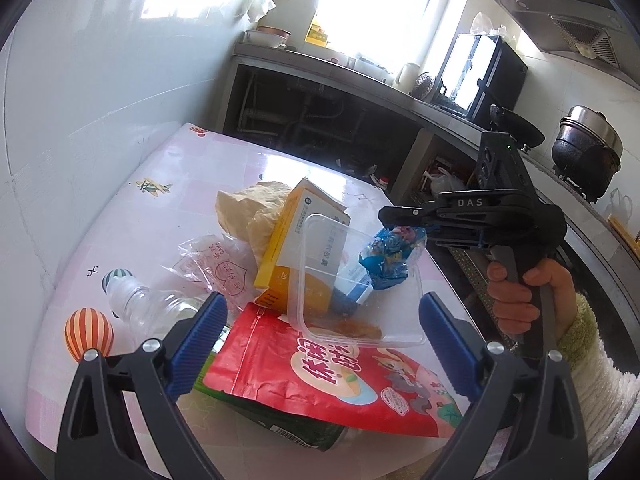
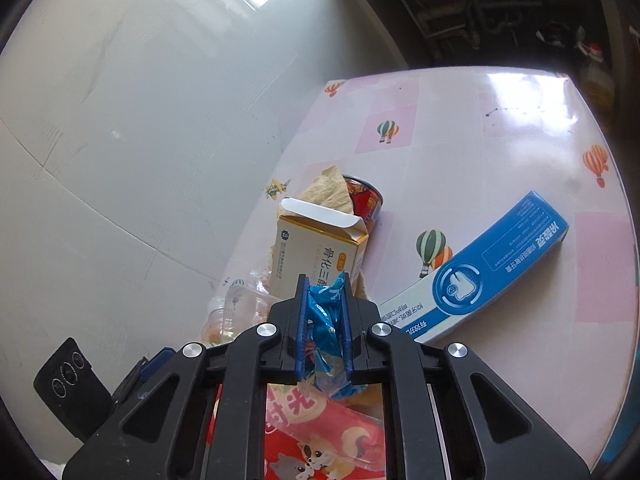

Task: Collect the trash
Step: 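Grasp the blue candy wrapper with the right tool, then grasp the clear plastic container rim with the left tool while the right tool holds the wrapper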

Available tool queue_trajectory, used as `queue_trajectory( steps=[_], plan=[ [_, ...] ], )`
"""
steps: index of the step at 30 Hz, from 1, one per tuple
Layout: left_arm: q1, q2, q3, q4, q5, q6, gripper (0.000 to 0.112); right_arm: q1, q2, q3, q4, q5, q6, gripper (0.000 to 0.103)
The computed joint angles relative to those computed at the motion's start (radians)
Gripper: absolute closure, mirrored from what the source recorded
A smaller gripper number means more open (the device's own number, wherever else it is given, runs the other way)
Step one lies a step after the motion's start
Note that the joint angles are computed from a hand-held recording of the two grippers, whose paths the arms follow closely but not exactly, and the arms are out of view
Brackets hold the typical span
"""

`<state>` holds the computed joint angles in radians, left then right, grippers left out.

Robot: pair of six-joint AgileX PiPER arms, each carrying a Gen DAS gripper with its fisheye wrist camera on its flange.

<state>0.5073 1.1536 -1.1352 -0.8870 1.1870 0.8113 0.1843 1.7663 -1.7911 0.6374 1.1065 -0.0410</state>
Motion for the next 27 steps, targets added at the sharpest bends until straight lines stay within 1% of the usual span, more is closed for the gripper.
queue_trajectory(
  steps=[4,6,9,11,12,14,16,19,21,23,25,27],
  plan=[
    [-0.044,0.031,-0.055,0.044,-0.003,-0.056,0.023,-0.043,-0.083,0.084,0.067,-0.02,-0.037,0.092],
    [-0.079,0.056,-0.094,0.077,-0.013,-0.094,0.028,-0.073,-0.141,0.135,0.098,-0.023,-0.059,0.092],
    [-0.109,0.1,-0.144,0.084,-0.023,-0.12,0.035,-0.112,-0.231,0.218,0.116,-0.028,-0.084,0.092],
    [-0.145,0.147,-0.193,0.119,-0.025,-0.168,0.04,-0.142,-0.292,0.277,0.108,-0.02,-0.092,0.092],
    [-0.167,0.17,-0.215,0.147,-0.032,-0.198,0.043,-0.158,-0.322,0.308,0.104,-0.016,-0.095,0.092],
    [-0.213,0.211,-0.257,0.222,-0.041,-0.259,0.046,-0.2,-0.381,0.378,0.107,-0.008,-0.113,0.092],
    [-0.257,0.26,-0.302,0.307,-0.042,-0.324,0.052,-0.237,-0.43,0.447,0.112,-0.016,-0.127,0.092],
    [-0.276,0.333,-0.358,0.345,-0.007,-0.369,0.06,-0.316,-0.501,0.546,0.15,-0.004,-0.164,0.092],
    [-0.293,0.364,-0.378,0.382,-0.001,-0.404,0.067,-0.357,-0.534,0.597,0.168,0.001,-0.185,0.092],
    [-0.304,0.383,-0.39,0.407,0.006,-0.417,0.073,-0.4,-0.561,0.642,0.187,0.014,-0.205,0.092],
    [-0.316,0.398,-0.396,0.43,0.011,-0.431,0.078,-0.441,-0.583,0.66,0.196,0.047,-0.212,0.092],
    [-0.319,0.399,-0.389,0.432,0.01,-0.429,0.088,-0.473,-0.593,0.685,0.211,0.061,-0.227,0.092]
  ],
)
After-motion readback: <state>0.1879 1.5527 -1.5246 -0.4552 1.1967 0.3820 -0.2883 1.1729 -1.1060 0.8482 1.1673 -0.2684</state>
